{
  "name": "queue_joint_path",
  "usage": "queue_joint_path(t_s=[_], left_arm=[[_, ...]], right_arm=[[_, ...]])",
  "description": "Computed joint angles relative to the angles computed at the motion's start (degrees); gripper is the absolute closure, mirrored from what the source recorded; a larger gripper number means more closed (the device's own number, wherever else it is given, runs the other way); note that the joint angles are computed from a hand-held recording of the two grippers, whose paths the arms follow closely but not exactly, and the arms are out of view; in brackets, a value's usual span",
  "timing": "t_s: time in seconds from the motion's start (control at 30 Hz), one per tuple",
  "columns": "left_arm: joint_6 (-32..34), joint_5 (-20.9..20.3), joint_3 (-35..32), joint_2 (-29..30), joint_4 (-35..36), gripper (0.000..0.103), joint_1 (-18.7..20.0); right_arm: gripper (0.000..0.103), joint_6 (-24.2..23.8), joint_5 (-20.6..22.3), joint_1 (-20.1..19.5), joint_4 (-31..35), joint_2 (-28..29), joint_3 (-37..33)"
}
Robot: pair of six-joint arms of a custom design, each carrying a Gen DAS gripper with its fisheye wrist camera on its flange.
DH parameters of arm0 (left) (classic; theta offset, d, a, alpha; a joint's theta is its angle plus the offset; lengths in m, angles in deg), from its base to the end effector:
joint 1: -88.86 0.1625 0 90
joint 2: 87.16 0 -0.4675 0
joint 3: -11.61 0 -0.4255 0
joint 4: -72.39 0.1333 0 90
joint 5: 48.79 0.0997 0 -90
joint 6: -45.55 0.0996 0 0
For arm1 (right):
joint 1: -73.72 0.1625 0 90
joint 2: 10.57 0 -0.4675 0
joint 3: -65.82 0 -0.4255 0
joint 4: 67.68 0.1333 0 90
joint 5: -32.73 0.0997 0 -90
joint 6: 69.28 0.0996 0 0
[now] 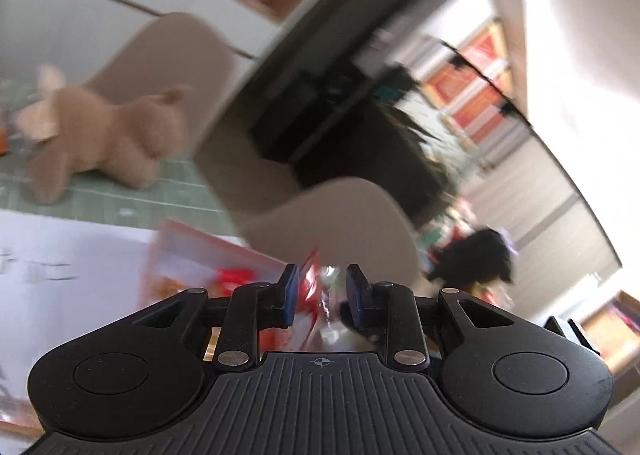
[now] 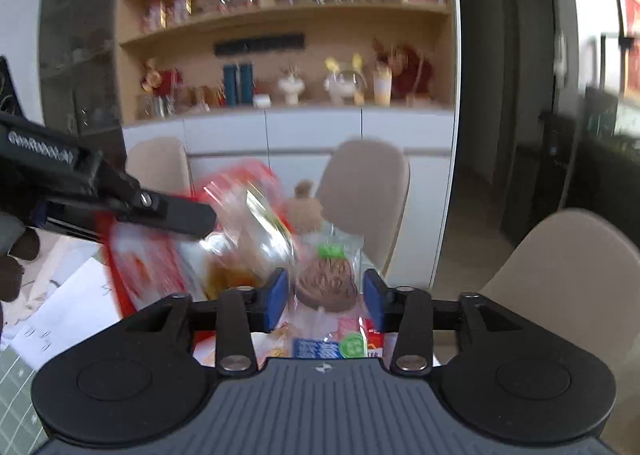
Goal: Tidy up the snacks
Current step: 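Carry the pouch and lollipop to the pink box and release them inside, then grasp the blue seaweed packet with the right tool while the left tool grasps the bread stick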
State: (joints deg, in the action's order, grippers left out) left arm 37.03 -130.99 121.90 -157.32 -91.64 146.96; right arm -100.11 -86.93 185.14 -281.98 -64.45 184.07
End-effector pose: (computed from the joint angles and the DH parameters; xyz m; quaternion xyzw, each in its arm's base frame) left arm -0.2039 -0.6055 0.3017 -0.1739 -0.9386 0.2954 0.0394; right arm 0.2917 -0.5134 0.1994 0.2540 -0.8082 0.4630 0.2606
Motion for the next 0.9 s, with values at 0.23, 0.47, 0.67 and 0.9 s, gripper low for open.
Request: queue_joint_path(t_s=[0.23, 0.47, 0.67, 0.9], left_arm=[[5.32, 18.04, 9.33, -5.50, 0.76, 0.074, 1.97], [-1.96, 23.99, 19.29, -13.83, 4.36, 0.074, 3.66], [-7.76, 29.00, 23.80, -20.48, 4.93, 0.074, 3.70], [-8.91, 32.40, 26.63, -26.01, 6.21, 0.074, 1.95]], right_arm=[[0.046, 4.04, -2.89, -4.90, 5.47, 3.23, -1.20], [0.028, 6.78, -2.36, -3.78, 2.86, 6.21, 5.39], [0.027, 15.12, 6.89, -1.49, 13.38, 7.87, 5.83], [0.017, 19.71, 3.52, 4.07, 23.32, 17.59, -1.61]])
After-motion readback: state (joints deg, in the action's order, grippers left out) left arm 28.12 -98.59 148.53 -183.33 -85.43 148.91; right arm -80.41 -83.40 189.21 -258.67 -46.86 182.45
